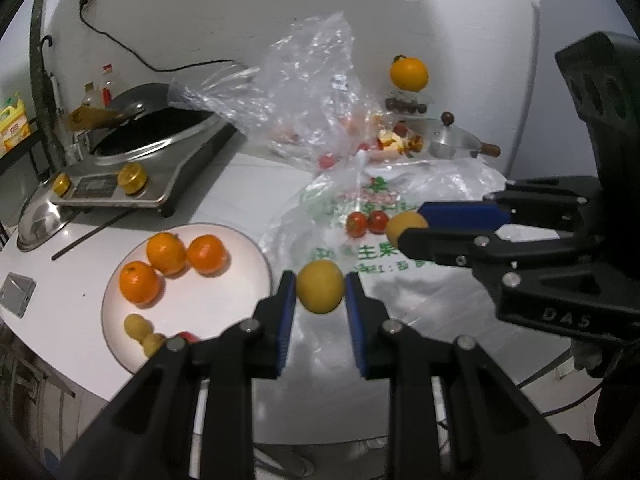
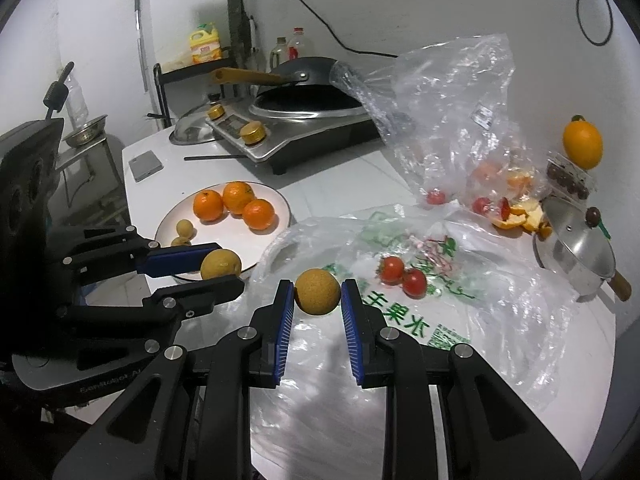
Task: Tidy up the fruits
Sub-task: 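Carry both held yellow fruits over the white plate, then lower the yellow fruits onto the plate and open both grippers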
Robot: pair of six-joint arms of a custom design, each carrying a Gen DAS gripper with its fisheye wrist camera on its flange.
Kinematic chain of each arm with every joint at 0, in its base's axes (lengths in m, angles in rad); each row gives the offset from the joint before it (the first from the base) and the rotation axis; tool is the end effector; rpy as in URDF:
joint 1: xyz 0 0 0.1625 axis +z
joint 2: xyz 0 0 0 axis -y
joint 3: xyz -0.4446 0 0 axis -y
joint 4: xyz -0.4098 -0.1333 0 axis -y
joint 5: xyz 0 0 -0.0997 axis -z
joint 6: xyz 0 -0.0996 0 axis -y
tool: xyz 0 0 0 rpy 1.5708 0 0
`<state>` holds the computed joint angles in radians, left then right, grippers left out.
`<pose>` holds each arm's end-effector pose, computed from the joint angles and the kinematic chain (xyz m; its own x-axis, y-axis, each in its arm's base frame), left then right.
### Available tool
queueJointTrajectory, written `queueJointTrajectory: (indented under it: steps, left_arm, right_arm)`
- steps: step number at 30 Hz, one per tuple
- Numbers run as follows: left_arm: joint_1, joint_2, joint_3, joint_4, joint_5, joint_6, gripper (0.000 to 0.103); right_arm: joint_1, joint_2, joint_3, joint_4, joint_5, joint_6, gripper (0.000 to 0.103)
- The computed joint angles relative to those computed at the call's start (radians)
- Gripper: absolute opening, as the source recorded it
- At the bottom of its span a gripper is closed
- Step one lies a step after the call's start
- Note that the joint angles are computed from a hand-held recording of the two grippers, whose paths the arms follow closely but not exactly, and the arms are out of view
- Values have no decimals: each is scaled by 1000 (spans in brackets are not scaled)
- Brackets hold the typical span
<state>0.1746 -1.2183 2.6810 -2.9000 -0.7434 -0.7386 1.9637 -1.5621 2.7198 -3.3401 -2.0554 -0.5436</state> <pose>-0.2473 -0.2534 0.0923 -0.6727 0.3895 -0.6291 0.7075 0.5875 -0.3928 0.1954 -0.2444 0.2168 -0.6251 -0.4697 0.6234 -0.7440 0.5999 -0.2941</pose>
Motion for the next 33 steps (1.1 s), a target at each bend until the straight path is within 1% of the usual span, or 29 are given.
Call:
queueJointTrajectory:
  steps: [2,10,19,22,27,33]
  left_arm:
    - [5,-17,8,15,6,-8,26]
    - [13,-84,32,92,38,-37,26]
    - [59,-140,49,150,81,-61,26]
    - [83,-150,49,159,96,-55,26]
    - [133,-159,47,158,118,-37,26]
    - [188,-129,38,102,132,13,26]
  right_arm:
    - [3,12,-2,-2,15,-5,26]
    - [25,84,-28,-11,26,5,26]
    - [22,171,-56,-31,47,4,26]
    - [17,195,-64,-40,54,-3,26]
    - [3,225,-74,-56,79,-18,26]
    - [-21,259,-88,-65,100,-32,26]
